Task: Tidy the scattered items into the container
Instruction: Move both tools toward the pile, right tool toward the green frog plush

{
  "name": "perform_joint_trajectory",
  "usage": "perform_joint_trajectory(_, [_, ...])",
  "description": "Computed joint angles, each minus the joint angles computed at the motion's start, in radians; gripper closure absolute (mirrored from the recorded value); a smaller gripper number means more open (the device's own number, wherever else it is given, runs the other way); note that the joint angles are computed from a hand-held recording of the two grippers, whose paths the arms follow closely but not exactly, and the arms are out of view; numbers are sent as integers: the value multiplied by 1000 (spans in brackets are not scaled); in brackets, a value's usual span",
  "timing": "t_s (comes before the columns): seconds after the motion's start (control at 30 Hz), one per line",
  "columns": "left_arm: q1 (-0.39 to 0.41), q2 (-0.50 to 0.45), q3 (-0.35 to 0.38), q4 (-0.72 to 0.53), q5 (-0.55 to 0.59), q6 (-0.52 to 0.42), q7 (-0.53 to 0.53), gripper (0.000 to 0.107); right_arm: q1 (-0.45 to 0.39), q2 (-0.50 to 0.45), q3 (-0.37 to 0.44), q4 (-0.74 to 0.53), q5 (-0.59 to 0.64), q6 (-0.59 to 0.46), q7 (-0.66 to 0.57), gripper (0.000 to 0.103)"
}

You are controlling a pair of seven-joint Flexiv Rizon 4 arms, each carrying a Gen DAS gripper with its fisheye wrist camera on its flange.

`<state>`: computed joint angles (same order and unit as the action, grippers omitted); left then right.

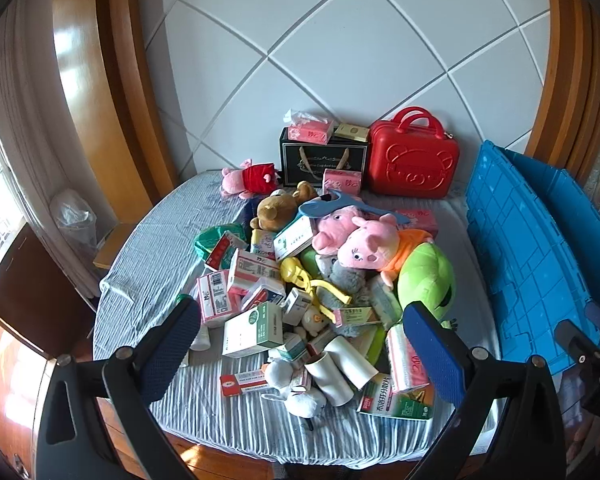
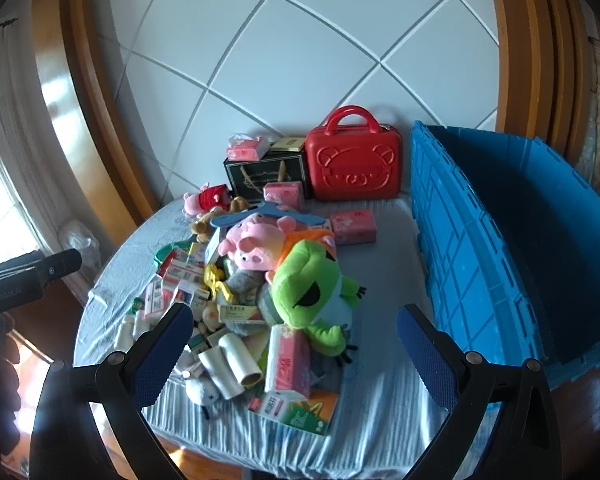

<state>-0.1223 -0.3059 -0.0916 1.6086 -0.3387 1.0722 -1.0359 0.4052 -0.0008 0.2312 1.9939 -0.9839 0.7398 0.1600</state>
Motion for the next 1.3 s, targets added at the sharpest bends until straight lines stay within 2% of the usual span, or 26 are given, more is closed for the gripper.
perform_joint_trajectory(0.17, [45,-67,-14,-39,-37,-13,62,4,3,-67,-23,-38,20,40,-15,0])
perform_joint_trajectory(0.37, [67,-168,-21,-128,-39,-30,108,4,31,-153,-58,-107,49,5,-66,0])
perform_joint_trajectory(0.53, [78,-256,-23,-201,-29,-84,126,4,44,-216,-91,-146,69,-5,-83,0])
perform_joint_trajectory(0.73, [63,-355,2,-270,40,-163,111,4,50,-286,-125,-190,104,-12,-139,0])
perform_joint_trajectory(0.97, [38,-480,48,-386,121,-248,24,5,52,-343,-150,-225,170,-35,-198,0])
perform_joint_trajectory(1.17, [25,-526,51,-420,173,-232,44,5,63,-362,-164,-242,183,-33,-200,0])
perform_joint_trajectory(1.3, [-5,-545,72,-430,220,-191,33,5,66,-368,-164,-248,204,-41,-198,0])
